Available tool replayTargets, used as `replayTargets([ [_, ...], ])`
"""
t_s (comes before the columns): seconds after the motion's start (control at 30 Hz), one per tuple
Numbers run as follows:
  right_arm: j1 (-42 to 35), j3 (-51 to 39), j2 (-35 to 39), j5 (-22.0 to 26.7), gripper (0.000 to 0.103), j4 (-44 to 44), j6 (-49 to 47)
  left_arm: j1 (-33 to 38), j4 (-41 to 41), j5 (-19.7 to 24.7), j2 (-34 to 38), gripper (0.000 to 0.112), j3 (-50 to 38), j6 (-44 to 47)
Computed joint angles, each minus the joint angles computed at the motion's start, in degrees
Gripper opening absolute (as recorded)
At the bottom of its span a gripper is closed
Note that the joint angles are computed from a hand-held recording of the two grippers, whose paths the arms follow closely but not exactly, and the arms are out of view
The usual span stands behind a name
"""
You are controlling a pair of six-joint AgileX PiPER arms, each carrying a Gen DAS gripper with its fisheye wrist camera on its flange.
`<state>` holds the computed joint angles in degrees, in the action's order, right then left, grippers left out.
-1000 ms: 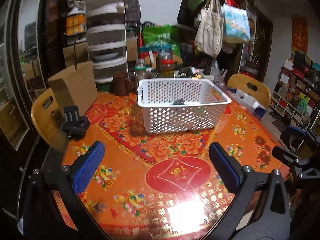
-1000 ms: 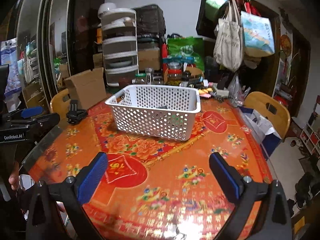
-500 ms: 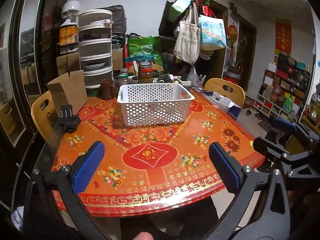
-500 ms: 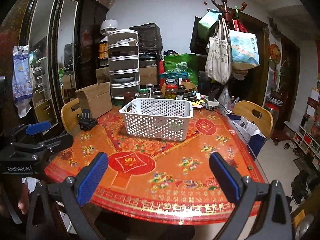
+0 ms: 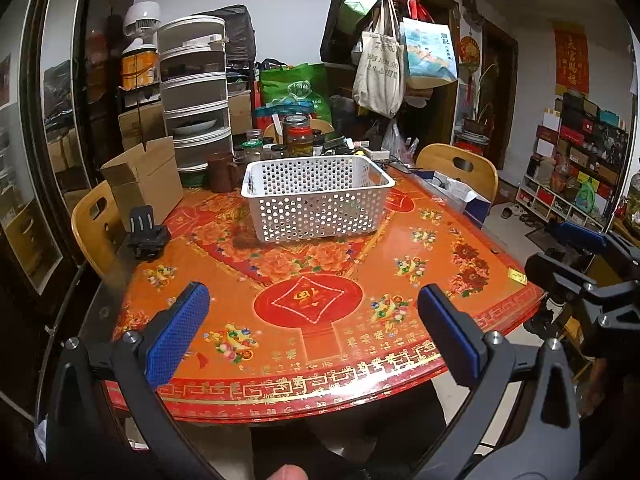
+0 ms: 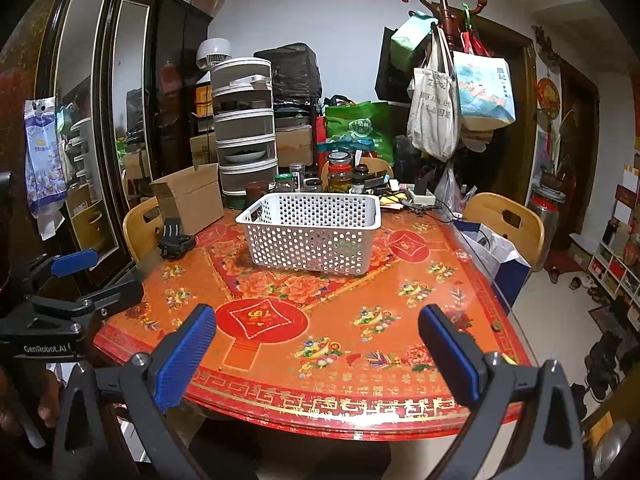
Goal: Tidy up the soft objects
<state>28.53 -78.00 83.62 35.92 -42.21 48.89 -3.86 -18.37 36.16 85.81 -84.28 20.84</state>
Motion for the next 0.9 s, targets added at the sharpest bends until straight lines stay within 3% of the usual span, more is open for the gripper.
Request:
replayTargets([
  [0.9, -0.8, -1.6, 1.8, -0.8, 0.101, 3.3, -3.2, 0.1, -0.3, 0.4, 2.1, 0.103, -1.4, 0.4],
])
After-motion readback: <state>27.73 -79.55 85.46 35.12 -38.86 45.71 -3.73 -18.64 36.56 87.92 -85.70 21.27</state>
